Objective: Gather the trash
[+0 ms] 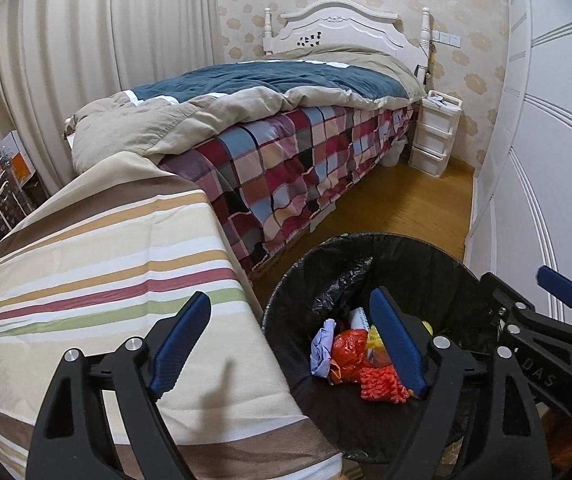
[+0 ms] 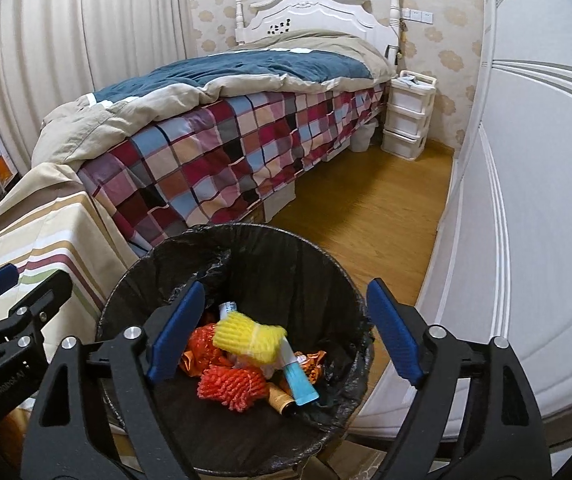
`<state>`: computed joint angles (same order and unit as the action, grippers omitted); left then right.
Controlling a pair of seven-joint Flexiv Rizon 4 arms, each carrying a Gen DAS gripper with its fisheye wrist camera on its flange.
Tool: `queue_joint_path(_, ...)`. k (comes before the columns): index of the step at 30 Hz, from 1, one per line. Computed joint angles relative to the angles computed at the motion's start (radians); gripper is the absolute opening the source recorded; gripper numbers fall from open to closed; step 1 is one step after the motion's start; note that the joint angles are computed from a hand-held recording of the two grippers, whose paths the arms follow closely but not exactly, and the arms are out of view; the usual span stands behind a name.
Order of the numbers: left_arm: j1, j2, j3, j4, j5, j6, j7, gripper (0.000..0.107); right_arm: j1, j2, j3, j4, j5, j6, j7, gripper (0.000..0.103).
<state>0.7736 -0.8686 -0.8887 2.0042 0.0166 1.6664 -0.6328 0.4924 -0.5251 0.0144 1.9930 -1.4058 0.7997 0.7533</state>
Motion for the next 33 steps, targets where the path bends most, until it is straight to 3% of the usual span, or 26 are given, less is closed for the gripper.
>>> queue_joint_path(15,0.058,0.005,-0.014,0.013,0.046,0.04,-0.037,0.091,0.046,0.025,0.023,0.005,0.034,-0.104,-0.023,0.097)
queue_joint_path(33,0.276,0.019,-0.113,0.124,0.117,0.056,-0.025,0.093,0.133,0.031,0.063,-0.012,0.075,-0.171,0.004,0.098)
